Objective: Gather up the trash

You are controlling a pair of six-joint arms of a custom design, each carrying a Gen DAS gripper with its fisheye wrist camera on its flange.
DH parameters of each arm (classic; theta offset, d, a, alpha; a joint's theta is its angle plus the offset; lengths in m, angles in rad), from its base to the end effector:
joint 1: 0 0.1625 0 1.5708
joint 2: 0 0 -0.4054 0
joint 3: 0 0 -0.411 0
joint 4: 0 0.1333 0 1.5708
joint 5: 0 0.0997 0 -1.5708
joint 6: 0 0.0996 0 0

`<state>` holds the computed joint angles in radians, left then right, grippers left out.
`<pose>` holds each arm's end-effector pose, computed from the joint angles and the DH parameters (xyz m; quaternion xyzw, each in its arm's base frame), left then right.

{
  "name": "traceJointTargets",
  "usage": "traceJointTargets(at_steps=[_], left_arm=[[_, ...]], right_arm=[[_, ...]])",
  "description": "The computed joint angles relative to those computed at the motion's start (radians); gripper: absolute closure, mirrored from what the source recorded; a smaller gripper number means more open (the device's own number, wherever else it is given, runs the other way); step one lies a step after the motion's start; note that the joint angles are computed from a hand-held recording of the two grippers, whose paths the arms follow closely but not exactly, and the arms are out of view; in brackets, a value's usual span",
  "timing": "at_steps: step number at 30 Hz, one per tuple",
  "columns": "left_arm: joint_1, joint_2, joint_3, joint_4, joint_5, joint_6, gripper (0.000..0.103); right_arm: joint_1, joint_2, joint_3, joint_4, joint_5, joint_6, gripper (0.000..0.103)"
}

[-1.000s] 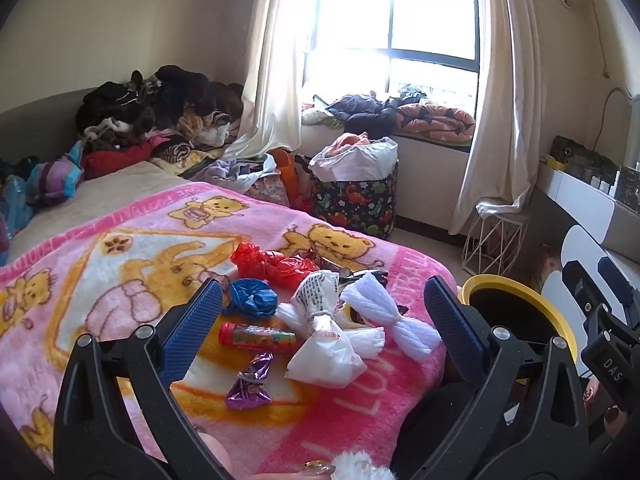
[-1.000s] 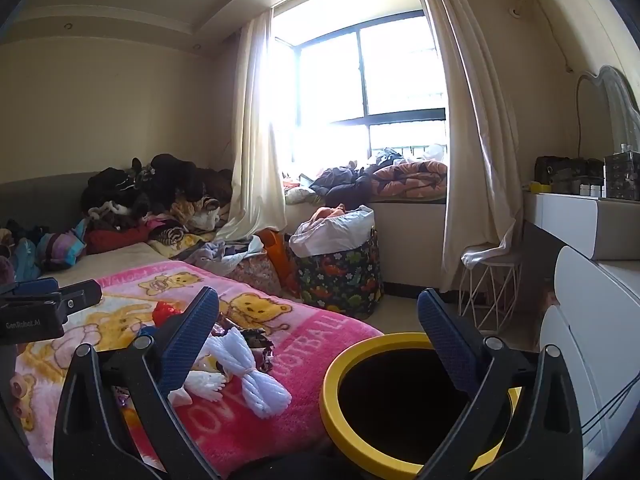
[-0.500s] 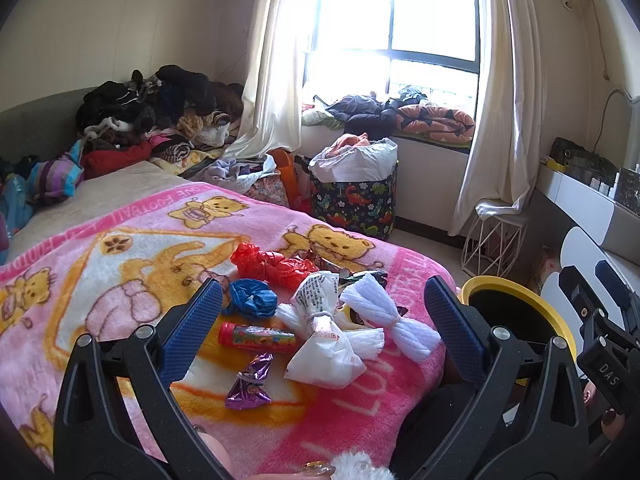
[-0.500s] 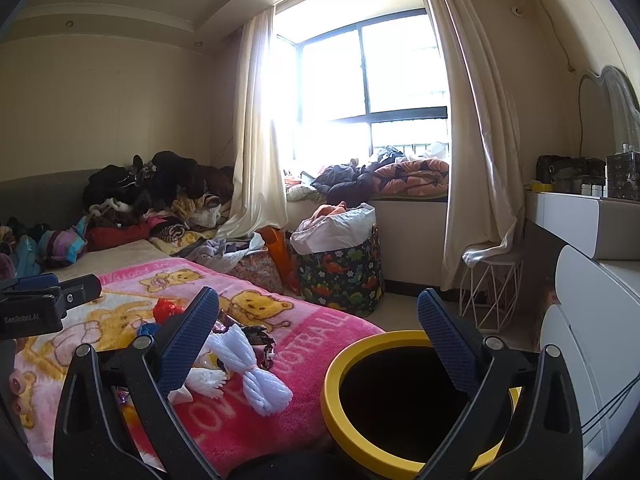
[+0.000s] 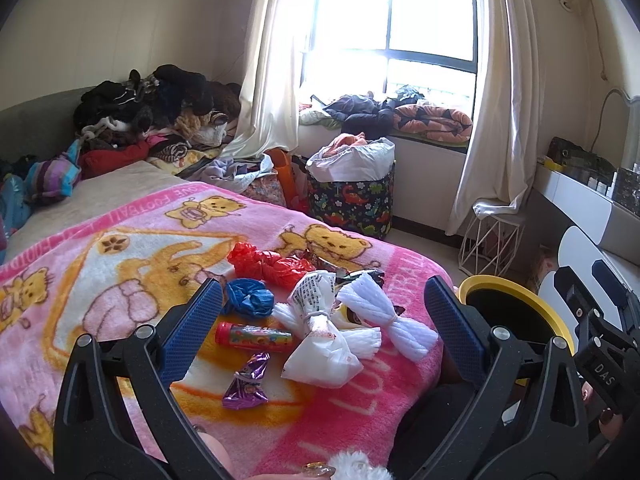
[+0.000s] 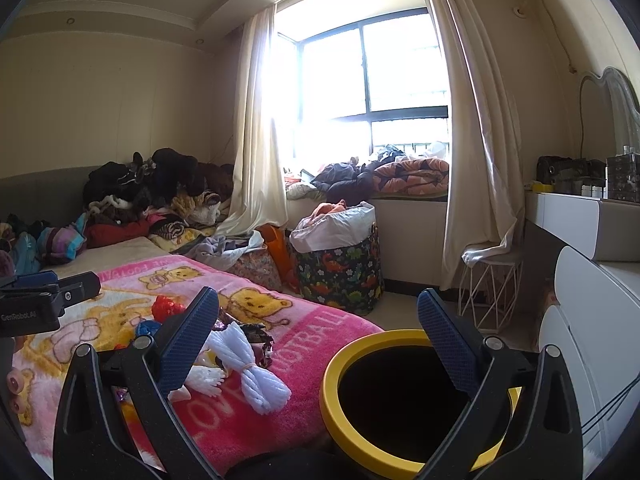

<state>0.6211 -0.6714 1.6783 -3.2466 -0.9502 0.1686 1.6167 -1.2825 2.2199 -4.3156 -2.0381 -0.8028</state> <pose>-0.4300 -0.5428 0.0656 0.3922 0.8157 -0.3988 0.1477 0.1077 -0.4171 0.3377 0.0821 -0.6234 0.6573 0.4155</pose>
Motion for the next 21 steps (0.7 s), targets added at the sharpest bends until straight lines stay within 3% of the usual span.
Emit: traceJointTargets(at_steps=[21], left_arm=[[0.003,-0.003,0.005,-0.009,0.002,-0.003,0.01]], right_arm=[[-0.007,0.001,0.005,0.0,0.004,0.002,0.006]])
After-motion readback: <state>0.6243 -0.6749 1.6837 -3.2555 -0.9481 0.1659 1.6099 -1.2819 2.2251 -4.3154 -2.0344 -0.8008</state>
